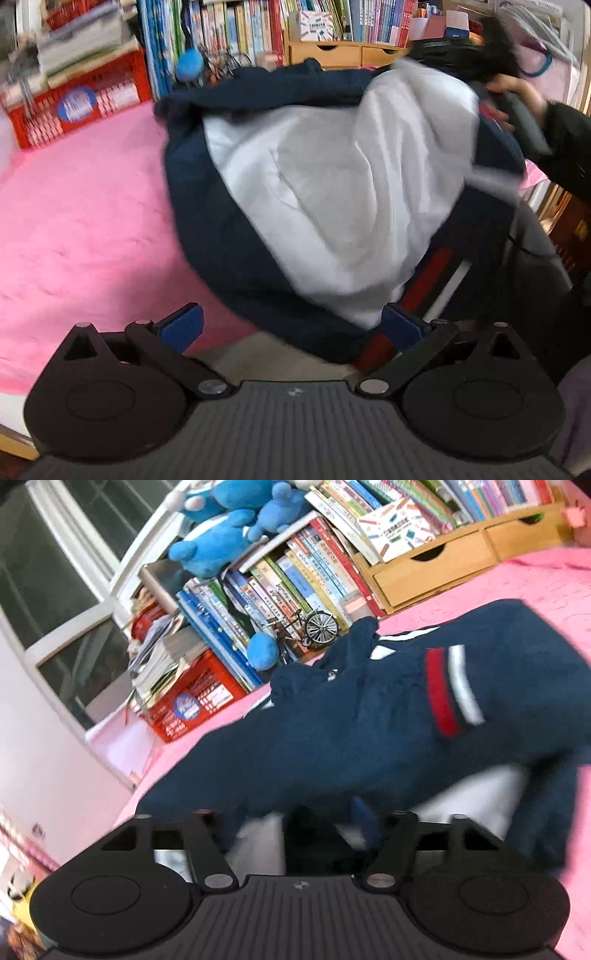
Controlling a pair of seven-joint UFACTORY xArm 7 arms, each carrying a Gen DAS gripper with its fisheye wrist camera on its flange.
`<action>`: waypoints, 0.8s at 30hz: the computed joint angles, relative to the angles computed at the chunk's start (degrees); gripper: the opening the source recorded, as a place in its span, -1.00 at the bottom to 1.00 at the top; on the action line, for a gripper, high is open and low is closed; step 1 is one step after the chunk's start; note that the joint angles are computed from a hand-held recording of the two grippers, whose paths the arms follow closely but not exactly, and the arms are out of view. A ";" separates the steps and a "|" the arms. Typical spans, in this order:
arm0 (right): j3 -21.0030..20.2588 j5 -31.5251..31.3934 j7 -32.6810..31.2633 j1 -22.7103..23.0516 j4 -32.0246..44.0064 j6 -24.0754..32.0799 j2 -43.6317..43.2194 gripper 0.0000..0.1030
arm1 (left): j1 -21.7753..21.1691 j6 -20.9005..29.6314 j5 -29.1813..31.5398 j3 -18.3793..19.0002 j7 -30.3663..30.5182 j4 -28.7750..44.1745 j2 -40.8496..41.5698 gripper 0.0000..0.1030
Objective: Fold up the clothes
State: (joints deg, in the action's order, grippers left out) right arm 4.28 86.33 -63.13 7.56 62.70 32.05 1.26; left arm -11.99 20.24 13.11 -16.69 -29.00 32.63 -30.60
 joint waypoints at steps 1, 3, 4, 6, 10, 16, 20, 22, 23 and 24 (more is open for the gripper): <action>-0.50 0.45 -1.46 -0.55 -2.62 0.84 -2.47 0.55 | 0.01 -0.18 -0.23 -0.13 -0.29 0.54 1.31 1.00; -2.30 0.71 -4.86 -1.59 -8.85 3.10 -8.33 0.75 | 0.22 -0.31 0.16 -0.59 -0.83 1.22 2.74 1.00; -2.90 -0.78 -5.72 -1.73 -12.09 2.99 -11.20 0.77 | 0.31 -0.21 0.50 -0.82 -1.12 1.42 2.98 1.00; -4.29 -4.30 -7.06 -1.89 -18.39 2.68 -17.06 0.83 | 0.46 0.06 1.23 -1.28 -1.80 1.77 3.29 1.00; -8.98 -7.03 -15.89 0.25 -28.76 3.26 -27.40 0.98 | 0.91 1.35 2.90 -2.47 -3.87 2.10 2.46 1.00; -9.08 -24.26 -9.81 -0.81 -33.96 5.55 -32.42 0.99 | 1.50 2.78 6.03 -3.98 -6.30 3.13 1.92 1.00; -8.71 -30.24 -4.16 0.02 -34.42 2.59 -28.31 0.99 | 1.68 2.99 7.47 -4.00 -7.08 3.98 2.78 1.00; -10.13 -29.64 -3.71 2.11 -33.87 2.50 -25.61 0.99 | 1.58 3.03 7.79 -3.82 -7.38 4.10 2.98 1.00; -11.35 -27.33 -5.11 3.63 -33.42 3.23 -24.31 0.98 | 1.81 3.49 8.15 -4.07 -7.86 4.29 2.97 1.00; -12.41 -24.27 -6.87 4.96 -32.68 4.76 -22.88 0.95 | 2.31 4.35 8.78 -4.62 -8.71 4.68 2.87 1.00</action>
State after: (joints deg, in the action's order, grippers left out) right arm -8.12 62.06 -70.00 12.52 30.02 36.81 -21.62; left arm -9.68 24.59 21.89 -21.31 -37.71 37.30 -27.72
